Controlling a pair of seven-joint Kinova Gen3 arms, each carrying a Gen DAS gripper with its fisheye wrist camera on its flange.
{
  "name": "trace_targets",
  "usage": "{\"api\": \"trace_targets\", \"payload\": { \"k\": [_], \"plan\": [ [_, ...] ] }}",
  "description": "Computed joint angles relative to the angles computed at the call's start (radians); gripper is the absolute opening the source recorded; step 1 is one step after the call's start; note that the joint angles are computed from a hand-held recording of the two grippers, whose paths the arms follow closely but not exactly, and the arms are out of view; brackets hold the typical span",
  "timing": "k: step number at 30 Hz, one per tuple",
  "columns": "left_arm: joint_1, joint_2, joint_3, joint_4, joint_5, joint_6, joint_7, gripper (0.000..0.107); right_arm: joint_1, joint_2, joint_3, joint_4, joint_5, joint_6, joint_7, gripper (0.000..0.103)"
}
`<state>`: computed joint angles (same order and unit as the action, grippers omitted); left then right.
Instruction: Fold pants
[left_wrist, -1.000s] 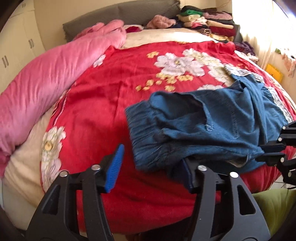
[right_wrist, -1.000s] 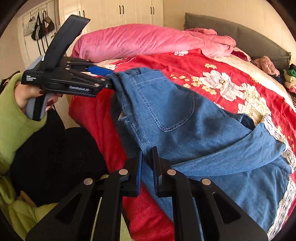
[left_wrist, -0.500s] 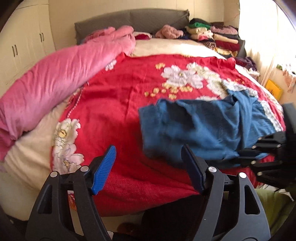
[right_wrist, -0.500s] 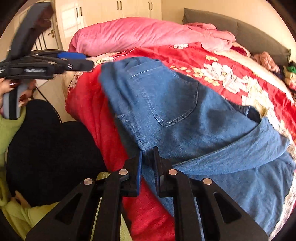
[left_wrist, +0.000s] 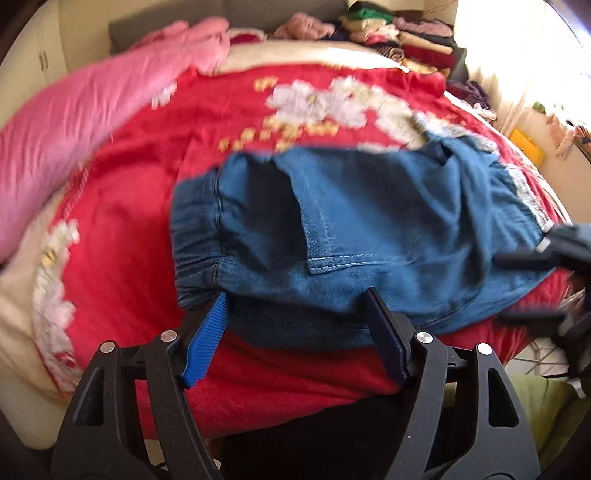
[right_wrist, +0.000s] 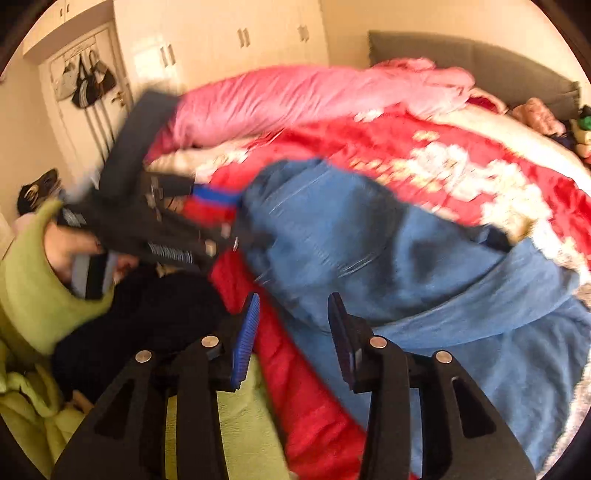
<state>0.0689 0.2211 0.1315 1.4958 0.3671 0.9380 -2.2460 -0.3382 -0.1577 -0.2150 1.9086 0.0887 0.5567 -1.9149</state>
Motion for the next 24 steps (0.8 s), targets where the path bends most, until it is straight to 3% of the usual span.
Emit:
{"api": "trace_targets", "payload": {
  "k": [3,11,16,22,24],
  "plan": [
    [-0.017,0.019,-0.001,-0.008,0.022,0.016,-0.002,0.068,0.023,0.022,-0.032,-0.020,0.079,0.028,-0.073,0.037],
    [-0.053,0.026,-0.002,-0.005,0.073,0.034,-0.032,0.072,-0.042,0.171,0.007,-0.095,0.093,0.181,-0.134,0.037],
    [-0.059,0.016,-0.003,0.006,0.088,0.025,-0.045,0.072,-0.054,0.119,0.038,-0.077,0.044,0.161,-0.115,0.040],
    [-0.081,-0.042,-0.010,0.050,0.153,-0.021,-0.090,0.072,-0.008,0.015,0.007,-0.056,0.130,0.175,-0.246,0.044],
    [-0.093,-0.074,-0.019,0.067,0.190,-0.036,-0.104,0.077,0.018,-0.019,-0.003,-0.039,0.154,0.172,-0.285,0.054]
  ]
}}
